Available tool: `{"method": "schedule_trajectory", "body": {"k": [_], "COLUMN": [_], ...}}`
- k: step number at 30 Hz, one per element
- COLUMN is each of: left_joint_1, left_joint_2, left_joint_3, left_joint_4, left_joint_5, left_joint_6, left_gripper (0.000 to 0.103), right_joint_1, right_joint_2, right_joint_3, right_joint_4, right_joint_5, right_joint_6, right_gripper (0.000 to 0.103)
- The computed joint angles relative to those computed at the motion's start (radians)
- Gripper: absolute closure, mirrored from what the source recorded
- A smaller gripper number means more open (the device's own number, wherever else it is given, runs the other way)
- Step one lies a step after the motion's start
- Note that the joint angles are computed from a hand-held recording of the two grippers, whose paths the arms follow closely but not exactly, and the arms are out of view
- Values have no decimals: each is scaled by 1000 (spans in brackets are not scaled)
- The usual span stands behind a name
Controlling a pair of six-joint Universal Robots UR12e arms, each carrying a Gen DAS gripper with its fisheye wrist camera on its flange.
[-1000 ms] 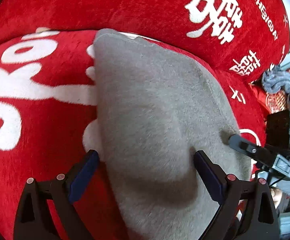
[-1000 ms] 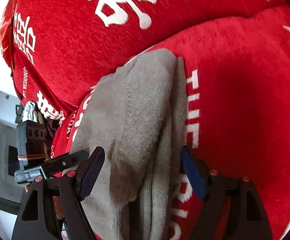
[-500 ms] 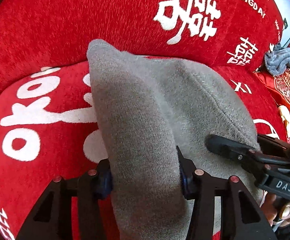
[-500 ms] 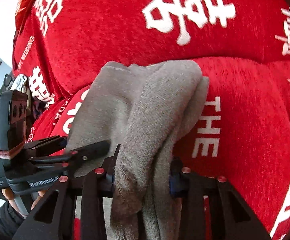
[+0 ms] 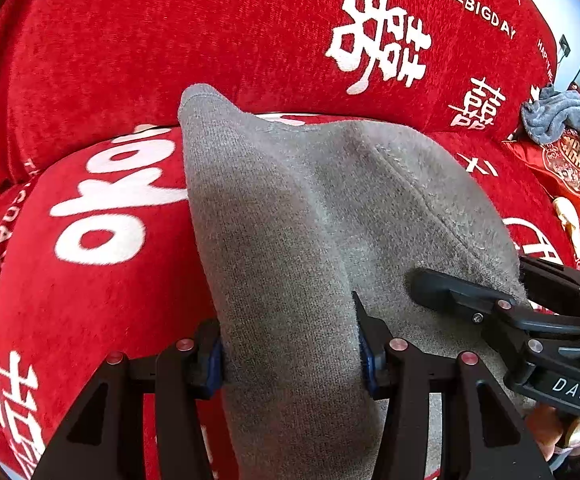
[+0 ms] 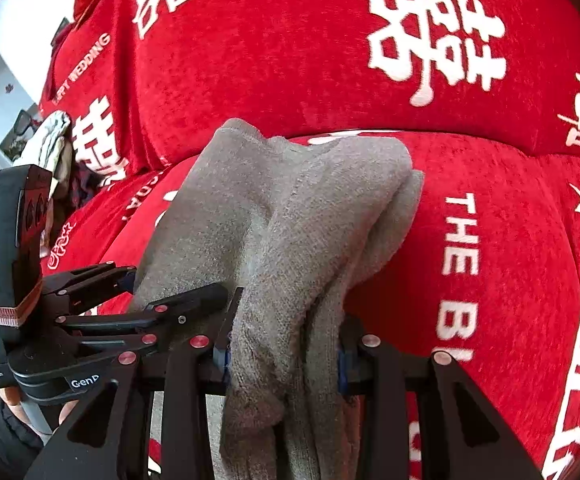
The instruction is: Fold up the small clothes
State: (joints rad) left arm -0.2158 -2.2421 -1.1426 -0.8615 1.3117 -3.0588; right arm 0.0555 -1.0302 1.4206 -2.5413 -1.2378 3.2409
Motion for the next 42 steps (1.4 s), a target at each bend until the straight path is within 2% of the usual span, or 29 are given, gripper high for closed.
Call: {"method": "schedule_trajectory", "body": {"k": [12,26,28,31,33,35,37,38,40,42], "left_joint_1": [21,26,32,46,56,66,69,60,40,27], "left_joint_2": [72,128,130,142,155,165,160,145,109,79], "left_joint_3": [-122,-255,-267,-287,-304,-311,-296,-261,-196,-150], "left_joint_4": [69,152,166,182,206,233,248,217,144,97], "left_joint_5": [0,-3,-9,-16,-24,-24,-2,53,153,209], "left_joint_6": [16,34,24,6,3,-8,-33,-46,-38,-23], "left_gripper": [51,50,44,32,31,31,31,31,31,31], "right_joint_1": [35,52,49,38,29,20,17,18,24,29], "right_joint_2": [-36,-80,-79,-80,-89,-104,-111,-108,-94,-69], "right_joint_3": [55,164,171,174,188,207,208,199,165,119], "right_joint_4": [-32,-110,-116,-78,-94,-151,-202,-207,-175,-105], "right_joint_5": [-25,-47,-50,-58,-58,-69,-62,-52,-21,11], "right_joint_6": [7,45,49,61,86,116,119,111,76,30], "right_gripper": [64,64,63,50,49,49,49,48,45,42]}}
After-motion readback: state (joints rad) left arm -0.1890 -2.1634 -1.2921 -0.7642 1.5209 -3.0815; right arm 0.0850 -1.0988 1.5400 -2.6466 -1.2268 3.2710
